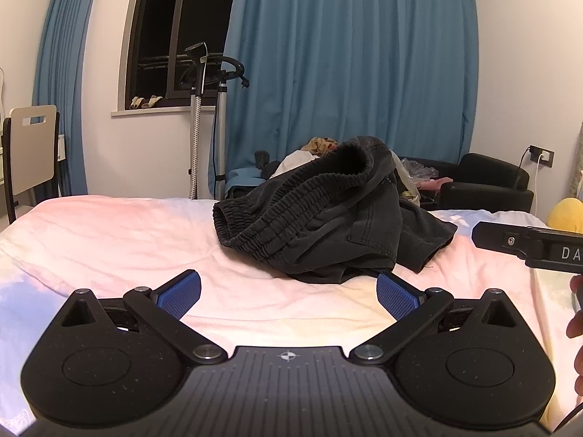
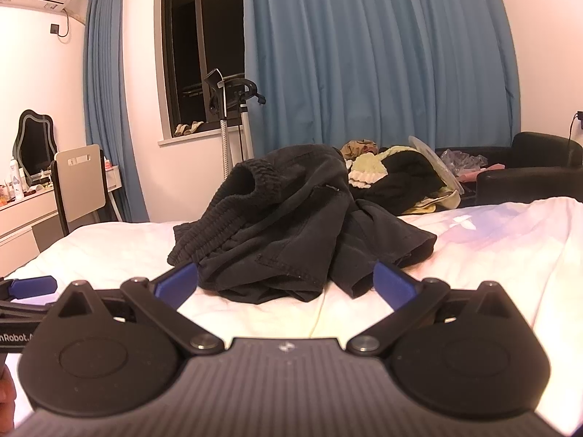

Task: Fold clothes

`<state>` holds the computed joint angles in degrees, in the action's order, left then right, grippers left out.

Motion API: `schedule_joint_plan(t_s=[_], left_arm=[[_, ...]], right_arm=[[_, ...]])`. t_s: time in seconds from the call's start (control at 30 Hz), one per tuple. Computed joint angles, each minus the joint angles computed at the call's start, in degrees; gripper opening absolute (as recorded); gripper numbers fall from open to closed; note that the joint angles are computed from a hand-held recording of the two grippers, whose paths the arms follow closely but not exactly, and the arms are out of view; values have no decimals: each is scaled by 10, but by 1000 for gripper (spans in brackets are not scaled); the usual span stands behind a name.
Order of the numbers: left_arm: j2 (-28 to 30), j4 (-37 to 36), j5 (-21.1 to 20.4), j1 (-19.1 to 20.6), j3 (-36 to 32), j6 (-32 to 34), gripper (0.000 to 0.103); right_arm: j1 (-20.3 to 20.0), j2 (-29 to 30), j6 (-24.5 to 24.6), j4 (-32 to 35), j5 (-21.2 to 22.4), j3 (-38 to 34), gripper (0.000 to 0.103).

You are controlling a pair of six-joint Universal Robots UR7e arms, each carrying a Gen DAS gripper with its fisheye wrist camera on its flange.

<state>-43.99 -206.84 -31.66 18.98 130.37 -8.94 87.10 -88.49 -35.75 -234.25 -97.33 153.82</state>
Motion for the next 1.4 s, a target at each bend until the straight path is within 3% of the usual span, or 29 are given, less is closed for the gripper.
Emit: schedule_joint_plan(t_s=[0.77, 1.07, 1.2, 1.27, 1.4], left_arm=[[-7, 9, -2, 0, 3, -4, 103], [-26, 72, -8, 5, 3, -39, 103], [-6, 50, 1, 10, -12, 24, 103], [15, 33, 4, 17, -34, 94, 103], [61, -6, 2, 42, -97, 241, 103]], right_arm=[[8, -8, 3, 10, -14, -4, 103], [24, -12, 19, 15, -32, -8, 103], [33, -9, 19, 14, -53, -15, 103], [29, -15, 30, 25, -53, -18, 103], [-4, -35, 68, 42, -14, -19, 103]])
